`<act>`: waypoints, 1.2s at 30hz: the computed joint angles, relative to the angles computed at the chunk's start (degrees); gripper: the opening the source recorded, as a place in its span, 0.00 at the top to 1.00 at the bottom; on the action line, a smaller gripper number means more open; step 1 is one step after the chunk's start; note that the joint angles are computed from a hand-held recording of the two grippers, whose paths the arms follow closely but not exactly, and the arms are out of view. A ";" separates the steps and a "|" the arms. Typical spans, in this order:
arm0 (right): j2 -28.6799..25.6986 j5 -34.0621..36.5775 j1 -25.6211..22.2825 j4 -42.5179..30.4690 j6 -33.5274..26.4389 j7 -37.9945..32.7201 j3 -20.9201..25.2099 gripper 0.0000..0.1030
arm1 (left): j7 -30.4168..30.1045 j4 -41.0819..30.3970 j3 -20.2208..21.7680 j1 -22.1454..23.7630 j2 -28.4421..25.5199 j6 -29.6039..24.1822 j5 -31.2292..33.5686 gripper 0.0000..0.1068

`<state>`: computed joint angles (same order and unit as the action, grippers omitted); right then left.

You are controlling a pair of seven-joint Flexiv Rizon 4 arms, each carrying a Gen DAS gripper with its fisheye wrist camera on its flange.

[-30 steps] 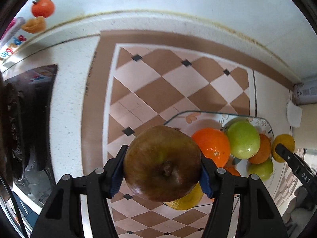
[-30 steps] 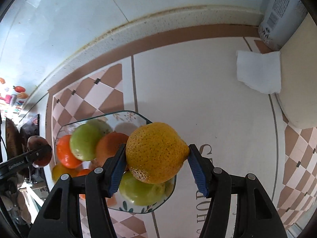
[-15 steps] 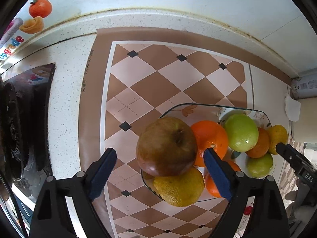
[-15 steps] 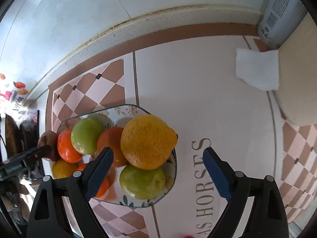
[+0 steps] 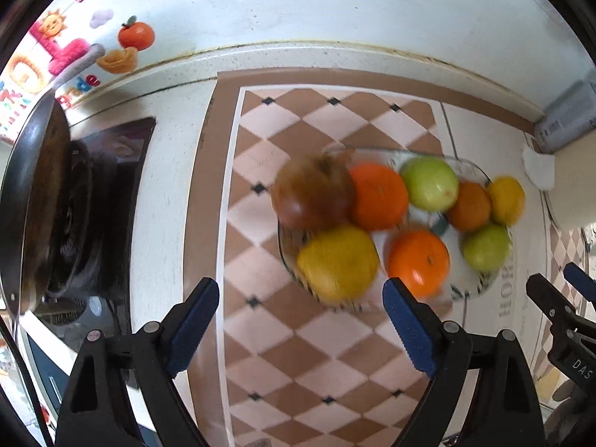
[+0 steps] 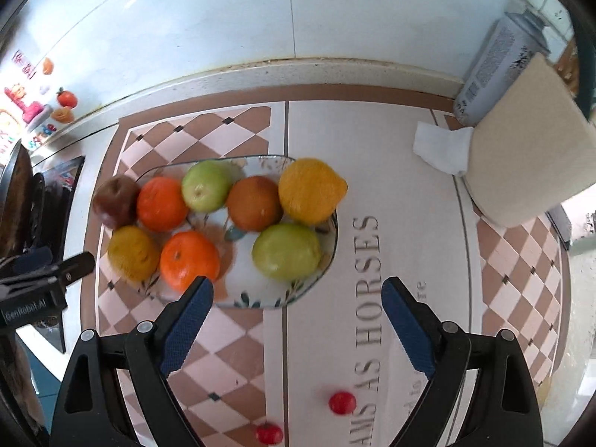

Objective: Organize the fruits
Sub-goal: 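Lift both grippers away from the plate toward the red tomatoes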

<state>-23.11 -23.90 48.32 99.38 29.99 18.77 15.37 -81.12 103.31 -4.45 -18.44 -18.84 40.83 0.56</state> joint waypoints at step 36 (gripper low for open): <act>2.28 -15.17 22.00 -20.58 -31.37 12.47 2.82 0.09 | 10.33 27.07 2.24 0.98 42.21 3.83 -12.86 0.16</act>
